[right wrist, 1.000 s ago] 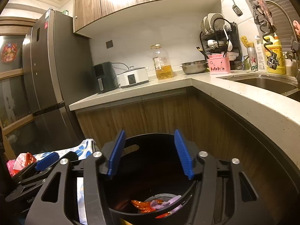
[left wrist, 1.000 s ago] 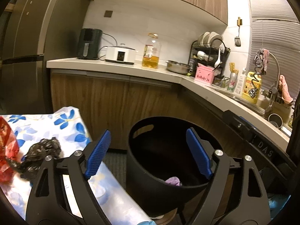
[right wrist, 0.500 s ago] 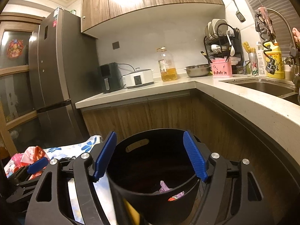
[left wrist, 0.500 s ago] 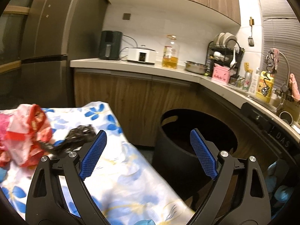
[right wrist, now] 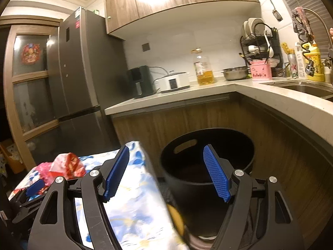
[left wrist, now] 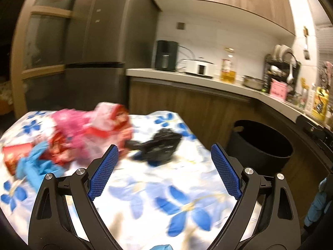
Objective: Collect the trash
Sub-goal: 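Move both tools back toward the remaining trash on the table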
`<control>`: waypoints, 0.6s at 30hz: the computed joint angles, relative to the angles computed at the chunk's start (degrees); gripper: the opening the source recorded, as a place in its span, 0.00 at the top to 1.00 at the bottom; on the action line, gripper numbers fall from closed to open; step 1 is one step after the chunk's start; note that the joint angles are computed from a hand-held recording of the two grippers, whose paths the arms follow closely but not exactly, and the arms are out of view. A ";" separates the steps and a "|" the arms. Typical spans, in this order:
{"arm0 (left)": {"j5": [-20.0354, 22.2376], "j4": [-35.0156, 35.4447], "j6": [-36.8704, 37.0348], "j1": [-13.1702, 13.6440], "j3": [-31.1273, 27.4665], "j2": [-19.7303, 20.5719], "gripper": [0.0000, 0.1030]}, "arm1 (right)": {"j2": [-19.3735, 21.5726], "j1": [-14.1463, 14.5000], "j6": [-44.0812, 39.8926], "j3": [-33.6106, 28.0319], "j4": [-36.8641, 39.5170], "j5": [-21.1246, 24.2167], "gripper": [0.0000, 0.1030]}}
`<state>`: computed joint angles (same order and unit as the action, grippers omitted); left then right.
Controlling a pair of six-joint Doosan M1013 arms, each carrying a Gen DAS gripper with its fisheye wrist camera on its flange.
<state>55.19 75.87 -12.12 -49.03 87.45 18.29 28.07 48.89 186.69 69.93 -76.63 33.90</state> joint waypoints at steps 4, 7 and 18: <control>4.19 -0.04 -1.75 -0.20 2.86 -1.87 0.14 | 0.84 1.10 -0.99 -1.05 0.71 -1.34 0.30; 6.93 -0.20 -2.80 -0.24 4.90 -3.06 0.14 | 1.47 1.75 -2.21 -1.83 1.48 -2.36 0.30; 14.09 -1.16 -7.58 -0.01 11.21 -7.03 0.14 | 5.14 3.48 -11.00 -6.82 8.63 -5.59 0.30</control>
